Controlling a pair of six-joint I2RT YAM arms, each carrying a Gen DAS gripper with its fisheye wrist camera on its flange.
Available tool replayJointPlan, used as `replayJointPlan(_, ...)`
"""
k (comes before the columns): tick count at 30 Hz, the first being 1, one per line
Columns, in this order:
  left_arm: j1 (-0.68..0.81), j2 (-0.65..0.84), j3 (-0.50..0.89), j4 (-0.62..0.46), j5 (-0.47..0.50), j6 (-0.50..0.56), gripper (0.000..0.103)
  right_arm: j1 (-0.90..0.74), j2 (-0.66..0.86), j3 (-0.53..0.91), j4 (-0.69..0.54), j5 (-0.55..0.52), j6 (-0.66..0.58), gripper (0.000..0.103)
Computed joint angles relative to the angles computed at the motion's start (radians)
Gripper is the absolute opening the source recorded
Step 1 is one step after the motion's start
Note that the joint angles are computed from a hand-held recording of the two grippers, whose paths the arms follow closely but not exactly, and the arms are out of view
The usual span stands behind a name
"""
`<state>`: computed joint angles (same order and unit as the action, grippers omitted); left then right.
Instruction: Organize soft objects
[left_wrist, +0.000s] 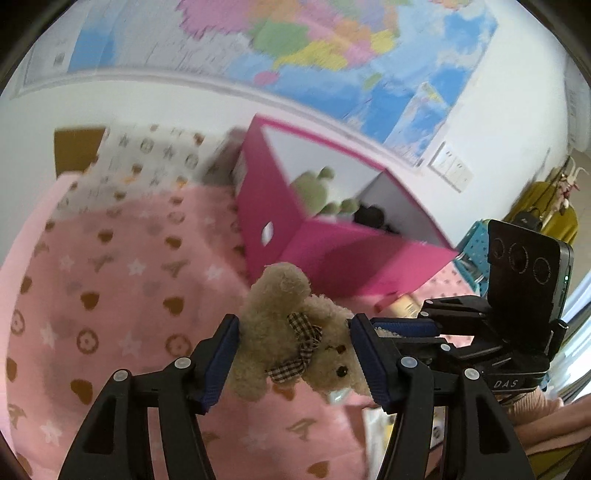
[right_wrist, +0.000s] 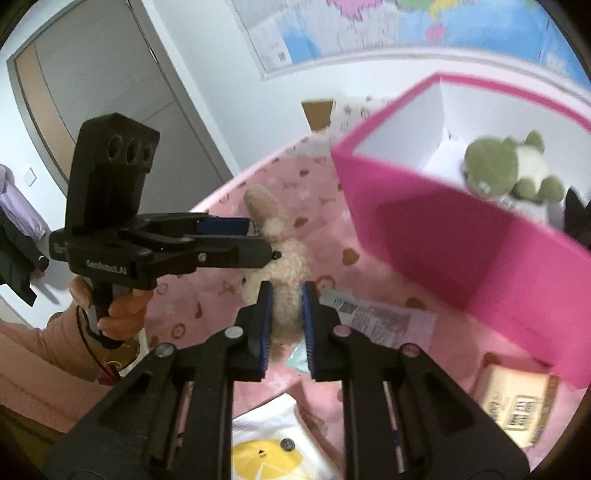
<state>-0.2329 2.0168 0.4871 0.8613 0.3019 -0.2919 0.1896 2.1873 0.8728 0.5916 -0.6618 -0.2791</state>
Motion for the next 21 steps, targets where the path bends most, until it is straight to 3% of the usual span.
replayJointPlan(5,-0.062,-0.145,-0.004,-0.051,-0.058,0.006,0.062,-0.027,-0.125,-0.125,0.096,-0.011,-0.009,0.017)
replayJointPlan(10,-0.115,-0.222,0.101,-0.171,-0.134,0.046,0.062,-0.11,-0.242,-0.168,0.118,-0.06,-0.011,0.017)
replayJointPlan(17,-0.129,-0.121,0.374,-0.381,-0.236,0.098,0.062,-0.144,-0.205,0.008,0.03,-0.023,0.044,0.017)
replayJointPlan(21,-0.119,-0.021,0.513,-0.486,-0.274,0.101,0.062,-0.162,-0.099,0.188,-0.114,-0.03,0.064,0.02)
